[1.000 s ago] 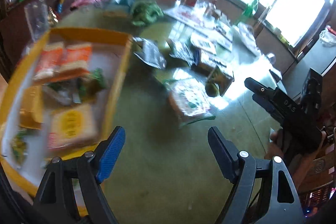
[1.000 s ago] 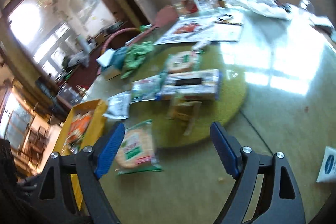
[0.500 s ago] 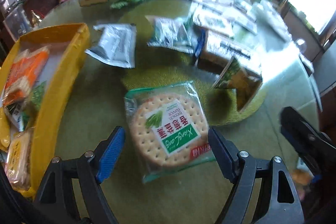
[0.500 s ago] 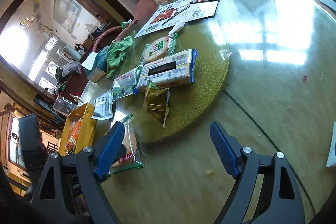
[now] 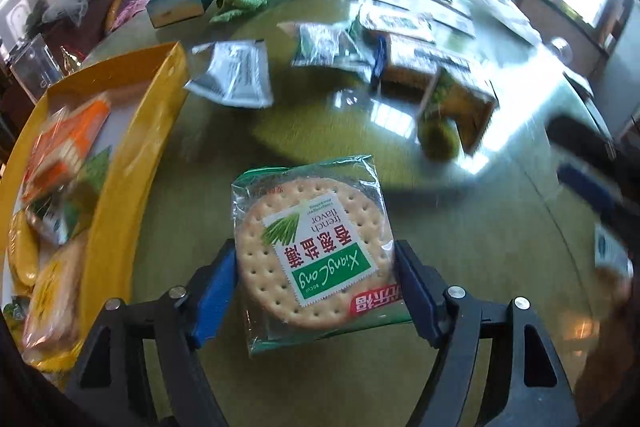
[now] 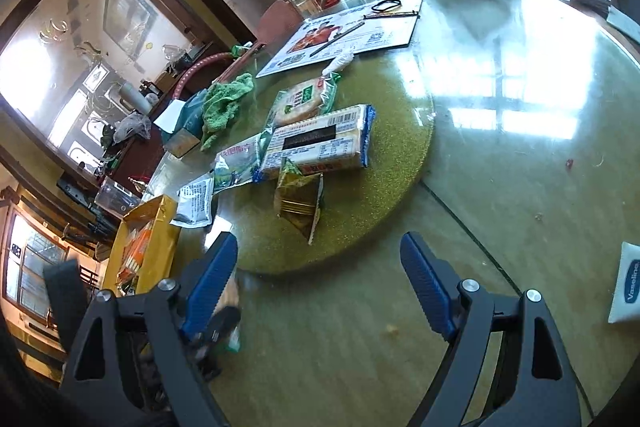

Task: Organize snacks
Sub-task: 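Grasp the round cracker bag with the left gripper while the right gripper grasps a gold-green packet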

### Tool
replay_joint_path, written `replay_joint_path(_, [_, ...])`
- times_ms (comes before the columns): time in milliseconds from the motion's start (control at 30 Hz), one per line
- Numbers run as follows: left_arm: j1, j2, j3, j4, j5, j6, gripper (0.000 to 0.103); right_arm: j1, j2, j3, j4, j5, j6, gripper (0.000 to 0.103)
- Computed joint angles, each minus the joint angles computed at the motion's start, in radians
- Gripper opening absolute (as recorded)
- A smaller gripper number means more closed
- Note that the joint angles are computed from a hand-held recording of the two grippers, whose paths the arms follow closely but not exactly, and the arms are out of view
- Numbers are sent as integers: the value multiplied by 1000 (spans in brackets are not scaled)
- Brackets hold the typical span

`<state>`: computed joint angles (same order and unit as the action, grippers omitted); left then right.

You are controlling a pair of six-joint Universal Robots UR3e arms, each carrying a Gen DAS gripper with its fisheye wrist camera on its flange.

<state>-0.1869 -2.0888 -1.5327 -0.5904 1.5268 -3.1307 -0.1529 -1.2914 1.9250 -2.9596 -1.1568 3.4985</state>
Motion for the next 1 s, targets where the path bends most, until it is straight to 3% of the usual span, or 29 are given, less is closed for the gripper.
replay_joint_path(200, [149, 268, -364, 109, -206, 46, 75, -14, 8, 9, -18, 38, -3, 84])
replay_joint_path(267, [178, 340, -444, 141, -244, 60, 75, -20, 13, 8, -13, 75, -6, 84])
replay_joint_path(367, [240, 451, -534, 135, -324, 96, 75, -3, 5, -9, 3, 42, -16, 84])
replay_joint_path(433, [275, 519, -574, 129, -354, 106, 75, -17, 18, -35, 52, 93, -10, 81])
replay_joint_path(500, [309, 570, -609, 129, -385, 125, 75, -13, 56, -123, 163, 114, -5, 76])
replay_joint_path(733, [427, 660, -687, 90, -491, 183, 75, 85, 249, -515, 435, -61, -25, 72])
replay_joint_path(800, [456, 676, -701, 74, -521, 199, 75, 98, 304, -595, 488, -87, -8, 68])
replay_joint_path(900, [495, 703, -722, 54, -550, 224, 75, 99, 349, -639, 512, -60, 8, 55])
replay_joint_path(1000, [520, 707, -726, 31, -574, 239, 75, 129, 357, -644, 483, -118, 32, 41])
